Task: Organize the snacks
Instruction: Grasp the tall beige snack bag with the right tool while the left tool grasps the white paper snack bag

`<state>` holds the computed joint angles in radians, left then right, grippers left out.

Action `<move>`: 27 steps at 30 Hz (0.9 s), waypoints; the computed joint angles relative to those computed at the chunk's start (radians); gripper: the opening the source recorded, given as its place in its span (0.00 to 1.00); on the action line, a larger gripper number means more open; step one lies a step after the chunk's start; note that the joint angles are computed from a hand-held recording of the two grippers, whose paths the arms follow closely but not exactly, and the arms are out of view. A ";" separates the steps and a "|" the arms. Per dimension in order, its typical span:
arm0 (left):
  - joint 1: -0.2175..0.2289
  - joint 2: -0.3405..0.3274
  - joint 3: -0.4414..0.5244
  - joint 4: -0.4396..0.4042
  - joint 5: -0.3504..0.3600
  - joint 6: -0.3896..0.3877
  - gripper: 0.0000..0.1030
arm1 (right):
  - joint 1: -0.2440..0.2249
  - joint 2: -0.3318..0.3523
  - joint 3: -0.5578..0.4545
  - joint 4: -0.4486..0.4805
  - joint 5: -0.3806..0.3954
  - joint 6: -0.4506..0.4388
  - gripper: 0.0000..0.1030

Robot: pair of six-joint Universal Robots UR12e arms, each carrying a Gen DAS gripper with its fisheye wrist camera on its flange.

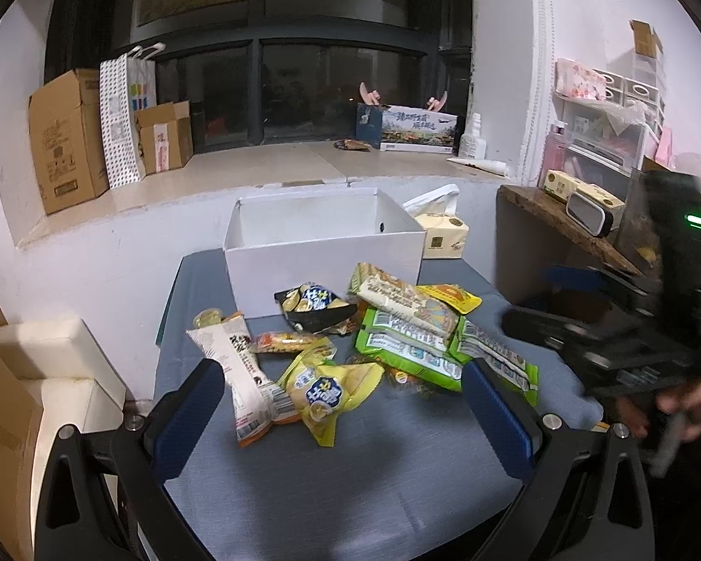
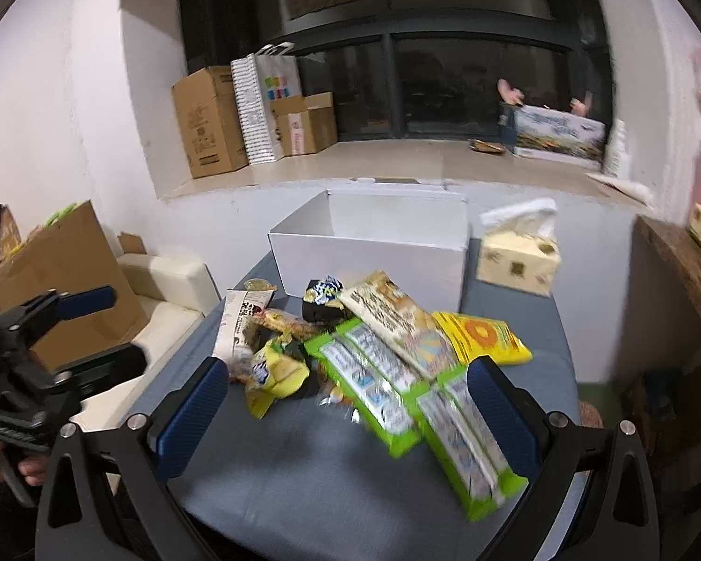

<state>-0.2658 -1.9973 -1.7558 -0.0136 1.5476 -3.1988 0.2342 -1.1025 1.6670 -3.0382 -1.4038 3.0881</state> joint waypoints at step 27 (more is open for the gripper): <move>0.114 -0.049 -0.024 -0.005 -0.112 -0.278 1.00 | -0.033 0.210 -0.300 0.273 0.076 -0.134 0.33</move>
